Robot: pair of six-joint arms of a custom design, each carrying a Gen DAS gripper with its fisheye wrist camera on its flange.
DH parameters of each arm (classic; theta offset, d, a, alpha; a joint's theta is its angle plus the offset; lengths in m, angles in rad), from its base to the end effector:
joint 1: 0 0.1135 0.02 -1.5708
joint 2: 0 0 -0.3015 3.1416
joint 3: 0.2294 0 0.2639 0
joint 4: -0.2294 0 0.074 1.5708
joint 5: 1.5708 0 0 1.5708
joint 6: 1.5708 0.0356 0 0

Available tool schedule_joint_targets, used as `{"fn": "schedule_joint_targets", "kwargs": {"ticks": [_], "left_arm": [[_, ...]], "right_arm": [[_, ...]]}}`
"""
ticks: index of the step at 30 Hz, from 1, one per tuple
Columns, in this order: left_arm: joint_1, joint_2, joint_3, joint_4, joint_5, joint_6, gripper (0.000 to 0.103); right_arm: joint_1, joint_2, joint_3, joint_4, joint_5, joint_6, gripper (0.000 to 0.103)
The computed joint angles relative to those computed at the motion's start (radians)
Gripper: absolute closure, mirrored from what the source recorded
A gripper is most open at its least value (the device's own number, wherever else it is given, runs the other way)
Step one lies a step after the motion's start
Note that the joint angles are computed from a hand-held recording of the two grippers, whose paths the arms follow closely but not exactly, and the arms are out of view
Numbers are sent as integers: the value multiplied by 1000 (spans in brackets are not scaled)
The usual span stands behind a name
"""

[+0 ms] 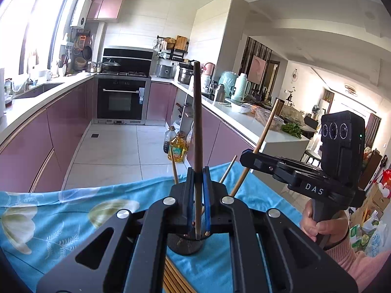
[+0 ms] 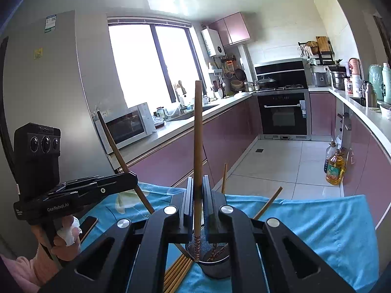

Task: Organize utensils
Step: 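Raise the left tool's chopstick over the mesh cup while the right tool carries its chopstick there, then drop the left tool's chopstick into the cup while the right tool releases its chopstick inside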

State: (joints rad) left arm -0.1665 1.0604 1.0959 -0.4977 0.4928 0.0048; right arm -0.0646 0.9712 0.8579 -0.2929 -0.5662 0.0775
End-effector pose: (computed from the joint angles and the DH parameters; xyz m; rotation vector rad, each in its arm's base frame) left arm 0.2159 -0.0534 0.3987 0.4816 1.9671 -0.6017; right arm 0.2084 0.0057 0.3519 -0.2302 1.9385 0.5659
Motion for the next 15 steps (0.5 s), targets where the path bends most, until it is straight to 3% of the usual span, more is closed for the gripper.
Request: {"fn": "schedule_joint_targets", "kwargs": {"ticks": [9, 15], "left_arm": [[-84, 68, 16, 0, -117, -3, 95], [-138, 119, 20, -34, -178, 18, 95]], "right_arm": [[19, 69, 3, 8, 38, -11, 97], [56, 125, 20, -56, 84, -47, 97]]}}
